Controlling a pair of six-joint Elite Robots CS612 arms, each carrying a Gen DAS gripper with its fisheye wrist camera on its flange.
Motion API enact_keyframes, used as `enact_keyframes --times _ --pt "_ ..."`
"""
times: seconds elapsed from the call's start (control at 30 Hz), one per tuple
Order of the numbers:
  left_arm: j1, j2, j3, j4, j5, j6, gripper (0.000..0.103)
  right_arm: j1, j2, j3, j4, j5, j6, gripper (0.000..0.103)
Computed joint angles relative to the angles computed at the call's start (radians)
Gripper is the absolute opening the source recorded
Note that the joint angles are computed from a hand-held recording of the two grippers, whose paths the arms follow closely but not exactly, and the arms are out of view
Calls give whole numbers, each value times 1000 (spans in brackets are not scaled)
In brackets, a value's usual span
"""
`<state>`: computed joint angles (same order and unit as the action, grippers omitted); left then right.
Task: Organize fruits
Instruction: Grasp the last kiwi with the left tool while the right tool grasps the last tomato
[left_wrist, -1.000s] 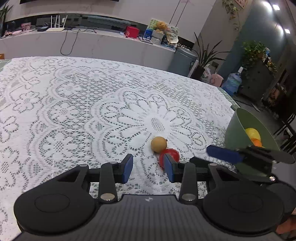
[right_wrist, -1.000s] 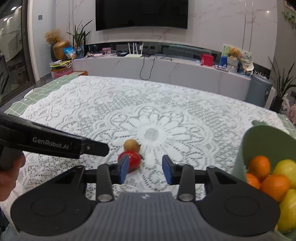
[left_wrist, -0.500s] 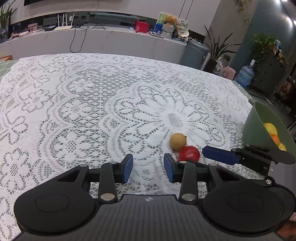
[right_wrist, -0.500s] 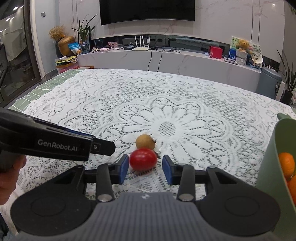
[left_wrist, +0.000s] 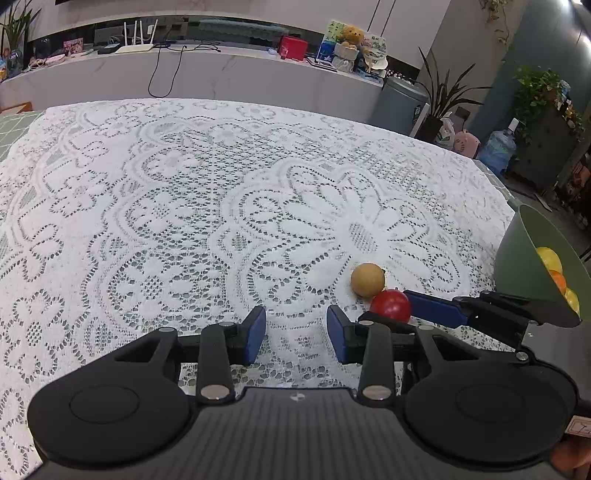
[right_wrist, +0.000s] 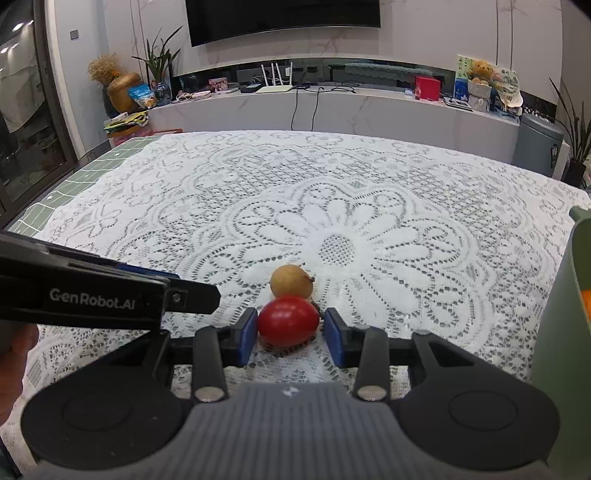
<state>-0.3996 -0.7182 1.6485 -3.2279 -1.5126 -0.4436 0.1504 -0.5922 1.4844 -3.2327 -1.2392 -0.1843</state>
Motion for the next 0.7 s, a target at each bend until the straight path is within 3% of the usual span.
enact_keyframes --times 0.4,0.7 --pt "-4 12 -14 -32 -31 13 44 -12 -22 33 -25 -23 -13 34" --pt "-22 41 -63 -24 -29 97 45 -29 -23 36 -39 -79 35 34"
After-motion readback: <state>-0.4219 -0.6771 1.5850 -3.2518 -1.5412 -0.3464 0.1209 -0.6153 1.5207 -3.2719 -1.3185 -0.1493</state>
